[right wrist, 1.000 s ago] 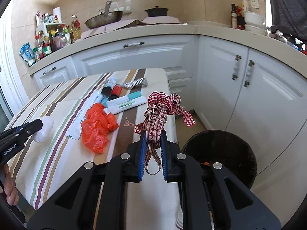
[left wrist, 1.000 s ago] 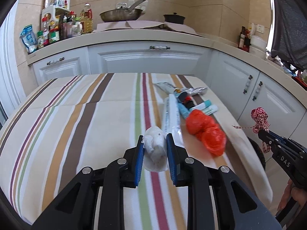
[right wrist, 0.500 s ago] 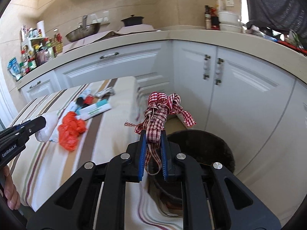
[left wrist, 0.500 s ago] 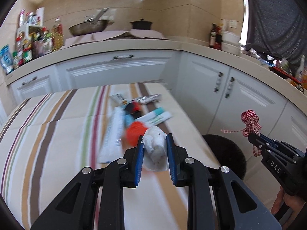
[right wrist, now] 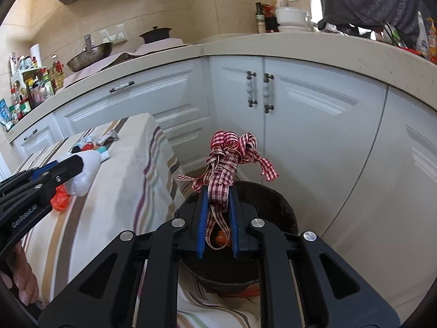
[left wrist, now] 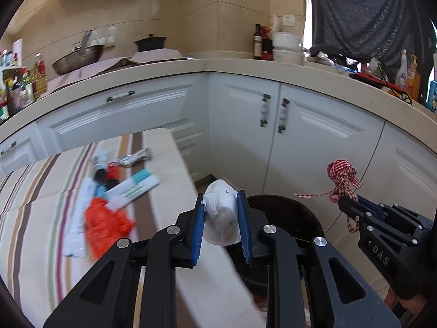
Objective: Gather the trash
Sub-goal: 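Carry the tissue and ribbon over the black trash bin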
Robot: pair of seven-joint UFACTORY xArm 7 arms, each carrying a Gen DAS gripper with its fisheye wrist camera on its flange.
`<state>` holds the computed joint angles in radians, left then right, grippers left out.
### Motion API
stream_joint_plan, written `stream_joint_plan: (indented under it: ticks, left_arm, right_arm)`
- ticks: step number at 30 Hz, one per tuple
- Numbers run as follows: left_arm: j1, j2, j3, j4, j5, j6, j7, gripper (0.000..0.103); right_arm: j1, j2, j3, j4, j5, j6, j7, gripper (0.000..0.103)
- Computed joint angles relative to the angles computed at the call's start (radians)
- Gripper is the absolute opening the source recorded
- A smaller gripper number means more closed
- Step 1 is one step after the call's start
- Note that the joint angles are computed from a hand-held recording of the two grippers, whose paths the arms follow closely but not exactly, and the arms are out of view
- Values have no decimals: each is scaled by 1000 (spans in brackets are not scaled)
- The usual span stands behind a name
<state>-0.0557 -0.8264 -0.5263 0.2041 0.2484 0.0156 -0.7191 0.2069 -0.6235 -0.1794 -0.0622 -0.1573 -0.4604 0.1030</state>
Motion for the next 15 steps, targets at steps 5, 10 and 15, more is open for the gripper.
stream_joint_plan:
  ticks: [5, 10, 15]
  left_arm:
    - [101, 105, -112, 77, 16, -42, -29, 24]
    - [182, 188, -203, 146, 35, -44, -49, 25]
    - [269, 234, -292, 199, 63, -35, -82, 25]
  right_arm:
    - [32, 70, -150, 24, -84, -44, -21, 14]
    - [49, 172, -266, 69, -207, -93, 18, 14]
    - [43, 286, -321, 124, -326, -145, 94, 14]
